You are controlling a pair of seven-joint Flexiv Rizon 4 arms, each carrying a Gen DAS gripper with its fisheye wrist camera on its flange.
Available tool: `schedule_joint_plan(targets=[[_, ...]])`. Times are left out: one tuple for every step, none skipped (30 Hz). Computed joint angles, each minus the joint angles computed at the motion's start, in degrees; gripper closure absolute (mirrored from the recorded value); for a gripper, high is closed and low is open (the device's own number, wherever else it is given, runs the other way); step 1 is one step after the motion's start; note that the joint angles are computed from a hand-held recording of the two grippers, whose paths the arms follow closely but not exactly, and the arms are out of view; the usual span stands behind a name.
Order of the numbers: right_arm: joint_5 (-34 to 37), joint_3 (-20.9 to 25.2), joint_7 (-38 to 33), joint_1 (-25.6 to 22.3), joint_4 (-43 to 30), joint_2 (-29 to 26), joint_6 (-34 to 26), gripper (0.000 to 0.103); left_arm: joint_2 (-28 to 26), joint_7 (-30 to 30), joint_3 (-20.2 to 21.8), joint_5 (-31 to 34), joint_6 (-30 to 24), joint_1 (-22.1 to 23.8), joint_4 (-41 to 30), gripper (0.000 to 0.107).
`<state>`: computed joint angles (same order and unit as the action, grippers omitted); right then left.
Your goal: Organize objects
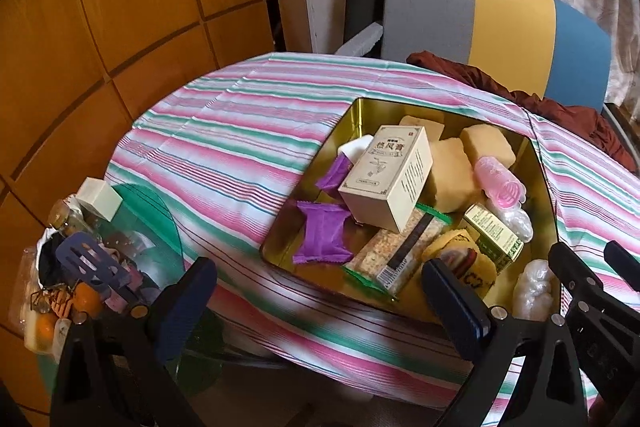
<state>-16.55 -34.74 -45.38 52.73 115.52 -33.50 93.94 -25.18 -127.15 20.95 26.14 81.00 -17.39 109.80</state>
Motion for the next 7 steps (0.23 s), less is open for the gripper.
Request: schedule_joint_plan(targets=[[0.06, -0.11, 0.06, 0.07, 0.01, -0.07, 0.11, 0.021, 0.09, 0.58, -0.72, -0.52, 0.09, 0.66, 0.27, 0.004], [0.16, 0.0, 0.03, -0.03, 0.03, -0.03, 0.22, 0.021, 0.08, 0.56, -0.72, -0.66, -0.08, 0.62, 0.29, 0.004], [0.21, 0.2, -0.05, -0.18, 0.0, 0.04, 0.15, 0.021, 0.02, 0.25, -0.53, -0.62, -0.06, 0.41, 0.28, 0.004], [0.25, 0.21, -0.03, -0.2, -0.01, 0.07, 0.04, 0.021, 0.03, -0.09, -0.41, -0.61, 0.23, 0.32, 0.38, 0.004], [0.3, 0.15, 0.06, -0.17, 0.0, 0.07, 0.03, 0.021, 0.06, -0.24, -0.32, -0.62, 0.43, 0.27, 0.46, 0.004], [0.32, 0.4, 0.05, -0.38, -0.04, 0.1, 0.02, 0.021, 0.1, 0.17, -0.71, -0.92, 0.64, 0.65, 0.56, 0.004], [0.26, 0.81, -0.04, -0.73, -0.11, 0.21, -0.1, 0.021, 0.23, 1.11, -1.64, -1.61, 1.11, 1.52, 0.91, 0.004]])
